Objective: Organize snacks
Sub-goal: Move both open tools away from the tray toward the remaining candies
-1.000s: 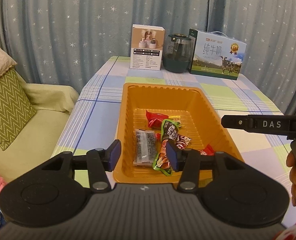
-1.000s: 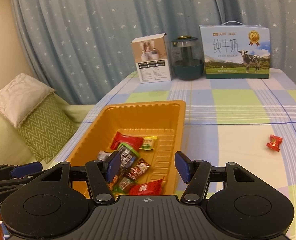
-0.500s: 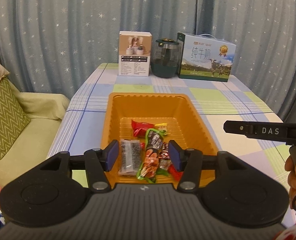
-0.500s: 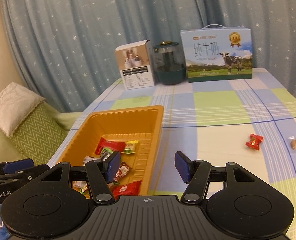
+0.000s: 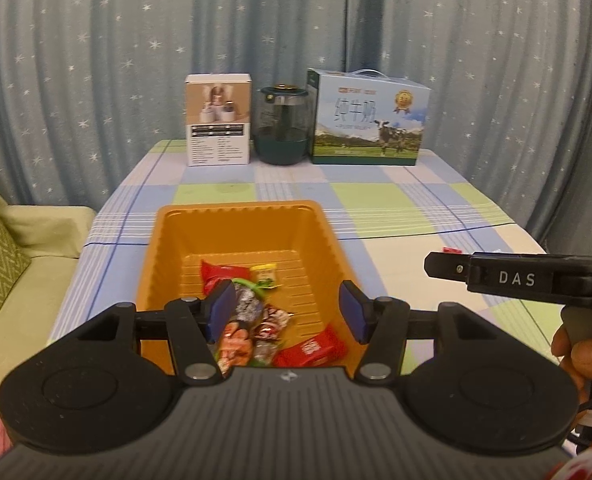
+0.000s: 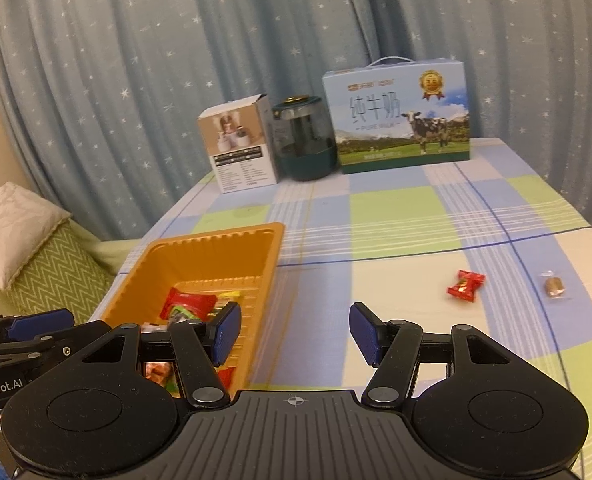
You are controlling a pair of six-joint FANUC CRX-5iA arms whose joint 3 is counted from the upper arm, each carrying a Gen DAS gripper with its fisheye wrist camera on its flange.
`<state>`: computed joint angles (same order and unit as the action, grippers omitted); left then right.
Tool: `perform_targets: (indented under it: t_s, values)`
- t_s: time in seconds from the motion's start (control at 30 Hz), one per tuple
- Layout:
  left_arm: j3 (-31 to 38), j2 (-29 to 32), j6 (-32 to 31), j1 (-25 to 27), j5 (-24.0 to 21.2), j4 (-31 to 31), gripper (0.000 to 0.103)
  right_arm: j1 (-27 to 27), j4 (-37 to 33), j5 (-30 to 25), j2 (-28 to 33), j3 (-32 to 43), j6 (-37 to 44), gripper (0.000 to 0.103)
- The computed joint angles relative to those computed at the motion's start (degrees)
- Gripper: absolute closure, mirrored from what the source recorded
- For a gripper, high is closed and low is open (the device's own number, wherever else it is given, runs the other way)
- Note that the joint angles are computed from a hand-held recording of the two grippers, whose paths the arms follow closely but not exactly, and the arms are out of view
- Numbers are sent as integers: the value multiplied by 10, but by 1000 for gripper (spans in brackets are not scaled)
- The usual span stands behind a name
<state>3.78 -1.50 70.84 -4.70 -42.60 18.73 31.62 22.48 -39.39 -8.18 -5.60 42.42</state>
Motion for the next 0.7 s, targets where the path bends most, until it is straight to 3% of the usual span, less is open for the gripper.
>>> perform_targets:
  t_s: [0.7]
  values:
    - [69, 80, -21, -81, 10, 23, 45, -66, 73, -41, -44, -56, -94, 43]
